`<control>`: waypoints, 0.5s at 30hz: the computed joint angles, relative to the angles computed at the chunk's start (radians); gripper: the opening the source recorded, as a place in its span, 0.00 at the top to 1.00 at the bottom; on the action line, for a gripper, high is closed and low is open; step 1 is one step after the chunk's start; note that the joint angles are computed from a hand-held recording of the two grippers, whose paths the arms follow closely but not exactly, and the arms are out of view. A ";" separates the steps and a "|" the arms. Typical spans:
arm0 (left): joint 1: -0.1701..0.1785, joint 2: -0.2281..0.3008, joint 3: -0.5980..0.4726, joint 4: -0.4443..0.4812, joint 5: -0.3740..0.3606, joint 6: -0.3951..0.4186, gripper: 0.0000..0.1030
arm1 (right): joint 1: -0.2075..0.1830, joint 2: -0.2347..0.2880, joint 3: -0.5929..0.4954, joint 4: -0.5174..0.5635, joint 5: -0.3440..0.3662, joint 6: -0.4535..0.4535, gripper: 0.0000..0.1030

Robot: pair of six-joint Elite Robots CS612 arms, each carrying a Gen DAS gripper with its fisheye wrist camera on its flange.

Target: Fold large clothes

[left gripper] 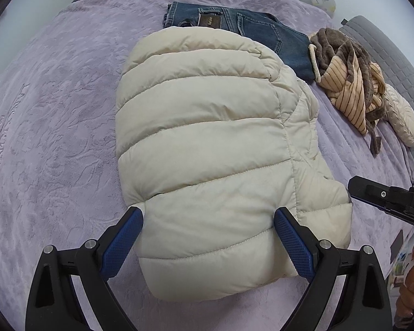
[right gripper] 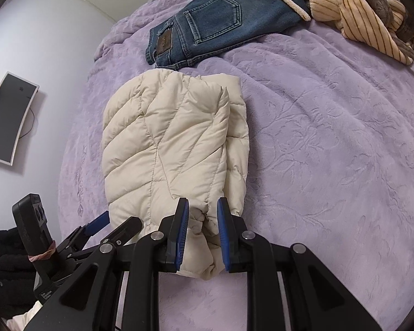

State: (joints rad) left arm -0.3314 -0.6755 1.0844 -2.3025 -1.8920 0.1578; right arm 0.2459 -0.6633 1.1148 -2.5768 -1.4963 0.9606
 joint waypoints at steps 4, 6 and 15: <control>0.004 -0.010 0.005 0.012 0.015 0.005 0.07 | 0.006 -0.001 -0.006 0.003 0.000 -0.001 0.78; 0.007 -0.015 0.005 0.022 0.017 0.009 0.07 | 0.011 -0.002 -0.010 0.009 -0.006 -0.006 0.76; 0.017 -0.064 0.042 0.031 0.061 0.048 0.07 | 0.029 -0.018 -0.006 0.031 0.000 0.003 0.76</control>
State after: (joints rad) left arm -0.3148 -0.7390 1.1260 -2.2711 -1.8315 0.2055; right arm 0.2750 -0.6818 1.1085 -2.5460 -1.4960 0.9632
